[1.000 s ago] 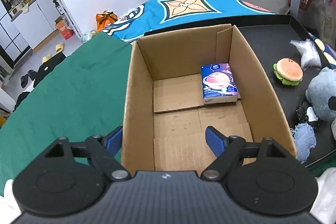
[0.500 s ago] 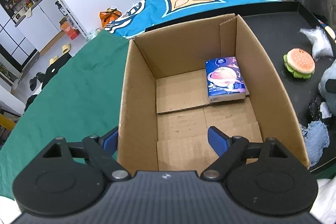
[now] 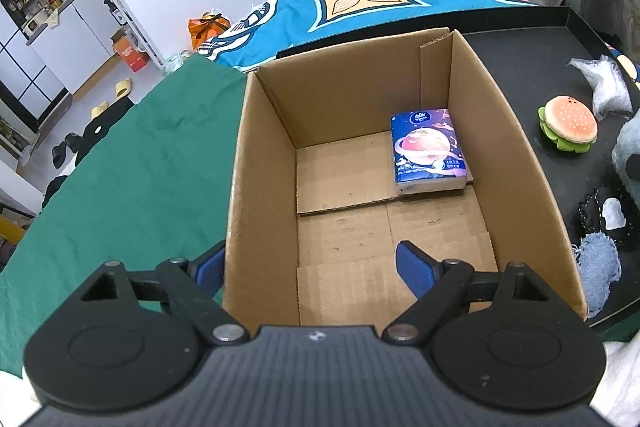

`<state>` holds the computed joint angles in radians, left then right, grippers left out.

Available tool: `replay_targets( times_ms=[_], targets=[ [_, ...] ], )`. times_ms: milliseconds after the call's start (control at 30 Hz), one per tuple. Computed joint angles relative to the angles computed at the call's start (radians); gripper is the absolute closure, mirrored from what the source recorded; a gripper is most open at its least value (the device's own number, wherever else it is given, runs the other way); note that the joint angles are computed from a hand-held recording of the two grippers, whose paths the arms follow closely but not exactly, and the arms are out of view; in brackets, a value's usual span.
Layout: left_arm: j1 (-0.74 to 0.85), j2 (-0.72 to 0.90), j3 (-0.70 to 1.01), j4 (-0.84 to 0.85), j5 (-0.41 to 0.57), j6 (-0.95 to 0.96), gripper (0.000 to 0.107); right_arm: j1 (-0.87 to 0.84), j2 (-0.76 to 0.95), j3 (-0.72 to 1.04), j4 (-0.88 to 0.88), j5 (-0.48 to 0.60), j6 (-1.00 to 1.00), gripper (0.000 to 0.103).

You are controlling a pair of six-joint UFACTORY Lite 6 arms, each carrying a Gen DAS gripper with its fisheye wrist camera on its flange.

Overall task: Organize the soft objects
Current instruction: 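Move the right gripper to the grey plush and grasp it, then carry the grey plush into the box and release it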

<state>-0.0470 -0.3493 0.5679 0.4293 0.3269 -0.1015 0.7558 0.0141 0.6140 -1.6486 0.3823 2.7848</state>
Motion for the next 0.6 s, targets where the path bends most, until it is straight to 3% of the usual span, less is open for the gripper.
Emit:
replay_targets(
  times_ms=[600],
  targets=[
    [0.209, -0.051, -0.003, -0.659, 0.006, 0.724, 0.020, 0.086, -0.015, 0.146, 0.076, 0.135, -0.210, 0.034]
  ],
)
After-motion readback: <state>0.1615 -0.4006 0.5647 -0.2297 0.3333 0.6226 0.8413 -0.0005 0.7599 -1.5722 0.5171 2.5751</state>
